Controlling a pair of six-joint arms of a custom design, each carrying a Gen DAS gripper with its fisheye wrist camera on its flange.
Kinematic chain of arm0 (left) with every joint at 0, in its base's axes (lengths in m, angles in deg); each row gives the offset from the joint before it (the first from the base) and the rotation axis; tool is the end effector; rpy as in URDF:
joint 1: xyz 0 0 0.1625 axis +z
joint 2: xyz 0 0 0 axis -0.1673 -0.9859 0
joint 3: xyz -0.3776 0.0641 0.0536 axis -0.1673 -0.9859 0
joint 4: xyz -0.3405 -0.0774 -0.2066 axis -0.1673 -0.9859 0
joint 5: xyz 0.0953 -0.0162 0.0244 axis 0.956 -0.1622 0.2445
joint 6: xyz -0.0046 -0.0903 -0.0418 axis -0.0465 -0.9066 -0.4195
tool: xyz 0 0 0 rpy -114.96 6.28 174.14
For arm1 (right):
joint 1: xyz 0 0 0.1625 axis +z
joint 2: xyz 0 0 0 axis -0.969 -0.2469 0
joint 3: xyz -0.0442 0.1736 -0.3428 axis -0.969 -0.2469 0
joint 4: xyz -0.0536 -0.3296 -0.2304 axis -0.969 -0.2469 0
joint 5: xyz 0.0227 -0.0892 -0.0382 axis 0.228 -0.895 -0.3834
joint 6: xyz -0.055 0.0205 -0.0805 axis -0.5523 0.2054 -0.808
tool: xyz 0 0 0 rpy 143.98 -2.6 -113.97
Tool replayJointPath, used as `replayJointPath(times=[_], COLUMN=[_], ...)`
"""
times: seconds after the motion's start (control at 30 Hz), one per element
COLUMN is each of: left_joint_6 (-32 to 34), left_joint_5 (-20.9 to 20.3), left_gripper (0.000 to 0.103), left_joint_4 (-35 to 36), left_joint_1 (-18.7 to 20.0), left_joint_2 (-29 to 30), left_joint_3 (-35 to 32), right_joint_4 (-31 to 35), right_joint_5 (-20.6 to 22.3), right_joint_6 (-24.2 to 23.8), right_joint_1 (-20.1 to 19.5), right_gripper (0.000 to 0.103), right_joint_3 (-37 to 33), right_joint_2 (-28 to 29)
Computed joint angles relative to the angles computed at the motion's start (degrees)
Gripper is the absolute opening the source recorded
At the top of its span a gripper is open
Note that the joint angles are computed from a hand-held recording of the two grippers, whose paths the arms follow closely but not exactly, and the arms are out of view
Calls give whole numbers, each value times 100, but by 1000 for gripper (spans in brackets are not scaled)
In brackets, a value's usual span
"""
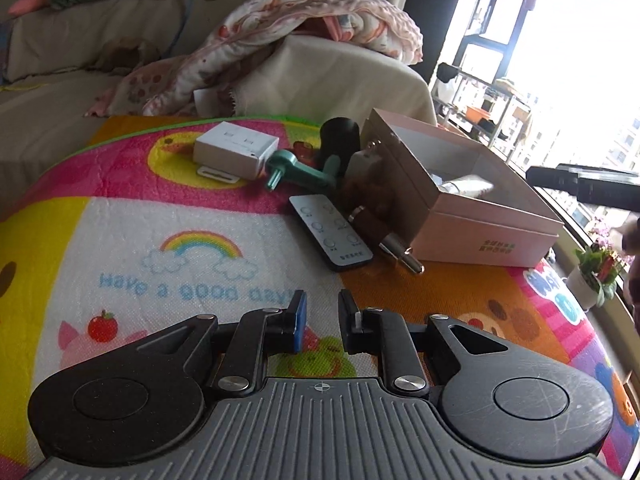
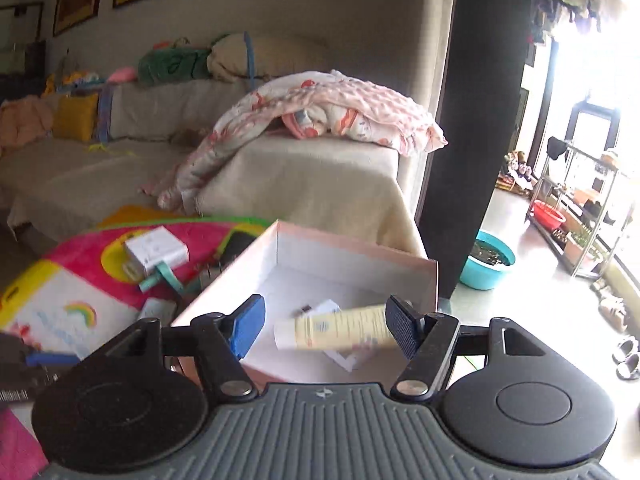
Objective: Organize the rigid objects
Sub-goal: 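Lower the cream tube into the pink box and open the right tool, then grasp the teal plastic piece with the left tool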
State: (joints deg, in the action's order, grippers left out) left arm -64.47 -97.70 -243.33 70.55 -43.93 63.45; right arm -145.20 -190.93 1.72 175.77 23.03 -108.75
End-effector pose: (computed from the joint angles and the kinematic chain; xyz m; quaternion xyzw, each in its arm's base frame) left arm -0.1519 -0.6105 0.1312 0.3357 0.8948 -0.2675 0.1228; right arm 0.1689 -0.5546 0.1936 0.1558 -0.7648 0.4606 0.4228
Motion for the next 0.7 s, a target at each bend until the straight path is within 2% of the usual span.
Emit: replayJointPath(times=[0.1,0.3,0.5,0.57,0.63,0.7], left_joint_6=[121,218,89,471,1209,1584], left_joint_5=[-21,25,-208,-273,-309,-116], left_gripper=[19,19,19,19,19,19], left_joint_4=[-73,-19,618,578,397,368], left_joint_1=[-66,-152,11,48,73,68], left_joint_2=[145,769,1397,1520,1607,1734], left_joint_3=[-162,-1039,-2323,-2525,-2618,-2801], right_joint_4=[-708,-428,-647,-626,-606,-407], right_joint_5=[103,424,616,743,807,869], right_joint_6=[-197,706,612,634,688,842], right_joint_1=[-109,-278,-329,-391,-460,-500], right_gripper=[68,69,69,69,69,69], right_joint_3=[411,944,1062,1128,1181,1229], right_joint_2=[189,141,251,219,216,129])
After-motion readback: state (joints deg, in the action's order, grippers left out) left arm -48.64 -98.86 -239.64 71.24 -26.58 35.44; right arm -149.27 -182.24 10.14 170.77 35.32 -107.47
